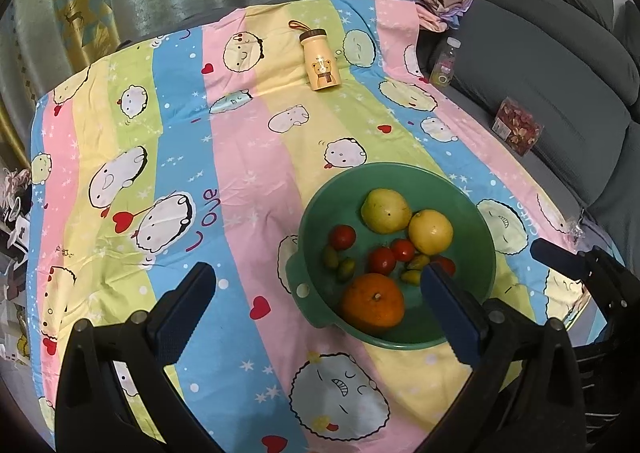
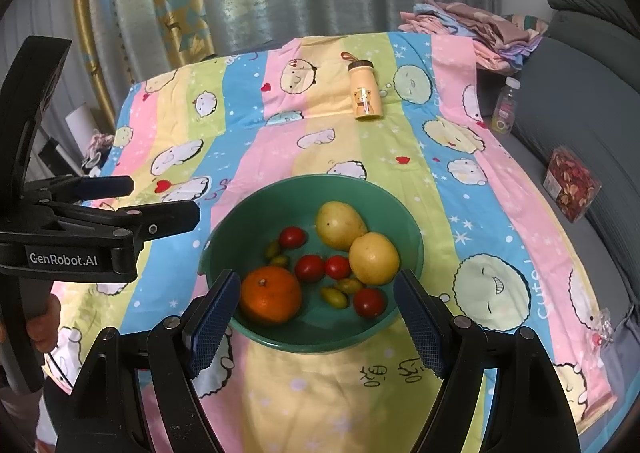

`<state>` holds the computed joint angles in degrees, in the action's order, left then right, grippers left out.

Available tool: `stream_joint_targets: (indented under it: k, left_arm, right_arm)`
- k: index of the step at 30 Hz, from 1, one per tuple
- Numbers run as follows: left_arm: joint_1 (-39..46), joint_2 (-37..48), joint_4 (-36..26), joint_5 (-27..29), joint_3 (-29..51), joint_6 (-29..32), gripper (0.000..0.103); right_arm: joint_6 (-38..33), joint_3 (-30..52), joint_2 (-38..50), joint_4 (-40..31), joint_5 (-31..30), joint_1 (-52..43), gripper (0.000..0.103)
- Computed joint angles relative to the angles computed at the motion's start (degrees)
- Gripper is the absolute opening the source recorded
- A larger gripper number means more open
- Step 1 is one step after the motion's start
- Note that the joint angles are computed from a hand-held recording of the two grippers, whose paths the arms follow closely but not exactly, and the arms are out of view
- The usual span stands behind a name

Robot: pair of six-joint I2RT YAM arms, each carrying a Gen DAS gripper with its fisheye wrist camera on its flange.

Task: Organize fruits

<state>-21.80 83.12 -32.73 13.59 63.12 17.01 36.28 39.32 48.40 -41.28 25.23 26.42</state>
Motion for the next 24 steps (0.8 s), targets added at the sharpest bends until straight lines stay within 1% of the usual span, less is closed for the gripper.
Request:
stream_joint_targets:
  k: [24]
  left_arm:
    - [-1.69,0.11,0.34,-2.12,0.09,0.00,0.103]
  right_arm:
    - [-0.50,0.34,0.25,0.23,-0.29,-0.60,0.079]
